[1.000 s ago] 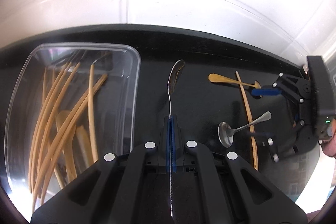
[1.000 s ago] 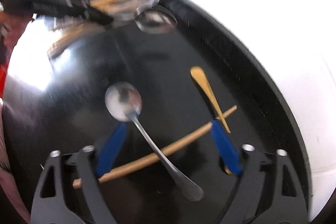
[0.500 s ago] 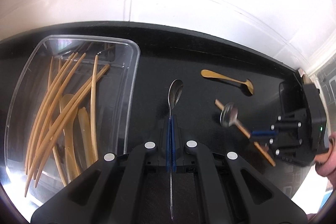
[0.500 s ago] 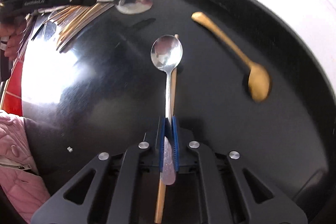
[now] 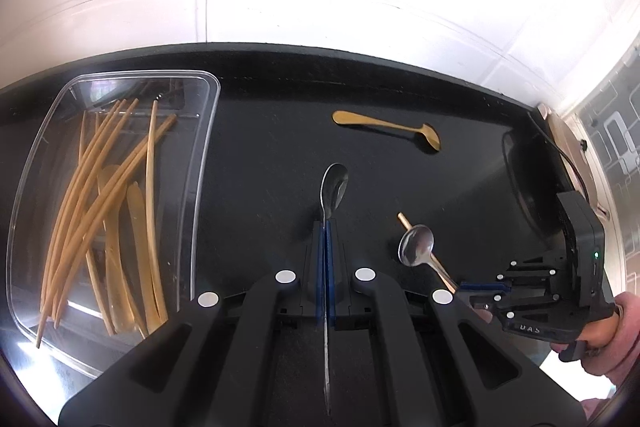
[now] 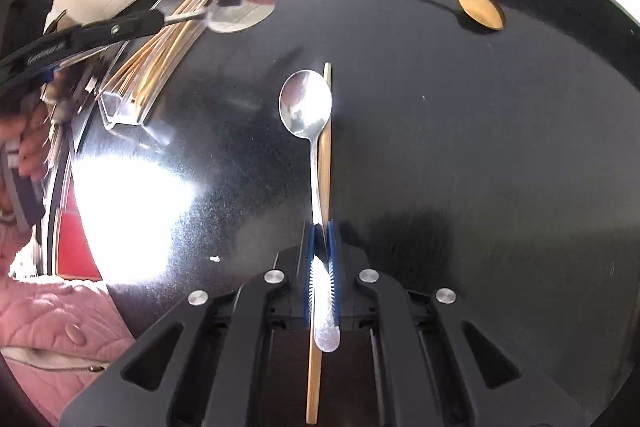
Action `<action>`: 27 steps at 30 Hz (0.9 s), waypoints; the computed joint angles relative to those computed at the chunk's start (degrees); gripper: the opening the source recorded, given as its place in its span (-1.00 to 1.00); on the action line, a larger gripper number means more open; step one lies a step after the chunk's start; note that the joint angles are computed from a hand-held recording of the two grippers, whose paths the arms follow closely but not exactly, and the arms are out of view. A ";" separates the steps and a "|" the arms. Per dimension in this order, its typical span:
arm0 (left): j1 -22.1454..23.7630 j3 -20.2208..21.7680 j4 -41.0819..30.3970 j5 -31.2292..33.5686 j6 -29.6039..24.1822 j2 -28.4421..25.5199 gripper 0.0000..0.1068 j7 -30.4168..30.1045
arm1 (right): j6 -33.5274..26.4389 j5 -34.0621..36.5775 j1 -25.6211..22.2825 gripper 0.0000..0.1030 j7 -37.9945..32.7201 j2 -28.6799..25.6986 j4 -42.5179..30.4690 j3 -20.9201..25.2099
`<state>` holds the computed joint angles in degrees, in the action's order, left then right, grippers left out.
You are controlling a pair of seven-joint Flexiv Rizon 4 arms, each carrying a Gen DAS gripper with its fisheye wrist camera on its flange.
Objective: Organize utensils
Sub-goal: 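Carry the silver knife and silver spoon with both tools toward the clear tray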
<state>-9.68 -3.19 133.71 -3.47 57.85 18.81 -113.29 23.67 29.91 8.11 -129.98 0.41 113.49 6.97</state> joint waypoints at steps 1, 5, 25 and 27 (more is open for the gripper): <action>-0.04 -0.16 -0.05 0.08 -0.10 0.03 -0.99 -0.17 | 1.85 -0.91 0.57 -0.86 0.83 0.66 1.23 0.87; -0.43 -0.16 0.67 0.02 -0.61 1.30 -0.99 -0.51 | 1.94 -2.19 0.94 -0.86 0.53 2.89 2.44 0.54; -2.07 -0.96 2.20 0.08 -1.88 4.09 -0.99 -1.64 | 5.71 -14.77 4.96 -0.86 5.95 9.82 11.14 2.48; -2.15 -1.08 2.25 0.09 -1.70 4.20 -0.99 -1.70 | 7.10 -16.26 5.69 -0.86 6.20 11.12 12.19 2.76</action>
